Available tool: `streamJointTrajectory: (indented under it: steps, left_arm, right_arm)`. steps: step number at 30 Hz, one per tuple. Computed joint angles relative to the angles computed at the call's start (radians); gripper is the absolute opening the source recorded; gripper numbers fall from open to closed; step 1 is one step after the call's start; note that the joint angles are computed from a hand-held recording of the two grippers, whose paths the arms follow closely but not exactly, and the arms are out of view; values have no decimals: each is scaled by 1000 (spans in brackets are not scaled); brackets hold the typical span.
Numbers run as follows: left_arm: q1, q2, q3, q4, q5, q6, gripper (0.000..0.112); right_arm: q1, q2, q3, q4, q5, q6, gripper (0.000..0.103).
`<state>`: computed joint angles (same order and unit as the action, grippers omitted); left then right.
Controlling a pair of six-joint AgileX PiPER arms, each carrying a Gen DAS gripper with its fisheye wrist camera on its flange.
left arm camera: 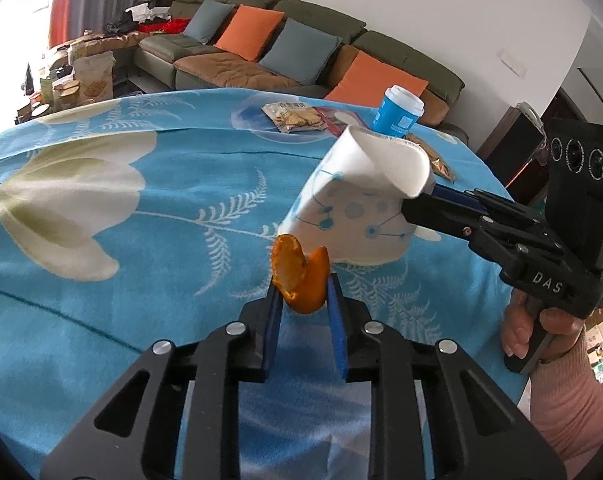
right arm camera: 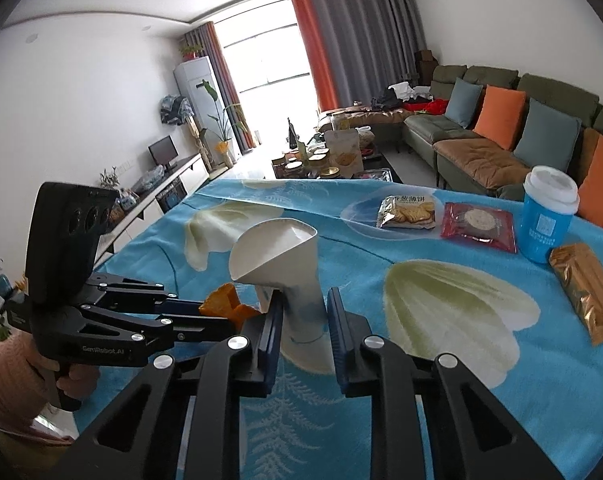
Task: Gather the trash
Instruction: 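Grasp an orange peel with the left tool while the right tool grasps a white paper cup, then lift the orange peel with the left tool while the right tool lifts the paper cup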
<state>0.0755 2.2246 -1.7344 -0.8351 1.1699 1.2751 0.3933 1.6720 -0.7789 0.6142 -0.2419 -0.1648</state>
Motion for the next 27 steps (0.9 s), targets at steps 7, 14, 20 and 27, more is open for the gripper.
streamJointTrajectory:
  steps: [7, 14, 20, 27]
  left_arm:
    - [64, -48, 51, -40, 4, 53, 22]
    - [139, -79, 84, -59, 17, 90, 22]
    - [203, -98, 116, -63, 19, 128, 22]
    - [275, -101, 120, -64, 32, 151, 22]
  right_arm:
    - [26, -6, 17, -6, -28, 59, 20]
    - [68, -10, 27, -19, -63, 118, 20]
    - [115, -2, 8, -17, -77, 146, 20]
    - [170, 16, -21, 6, -87, 150, 20]
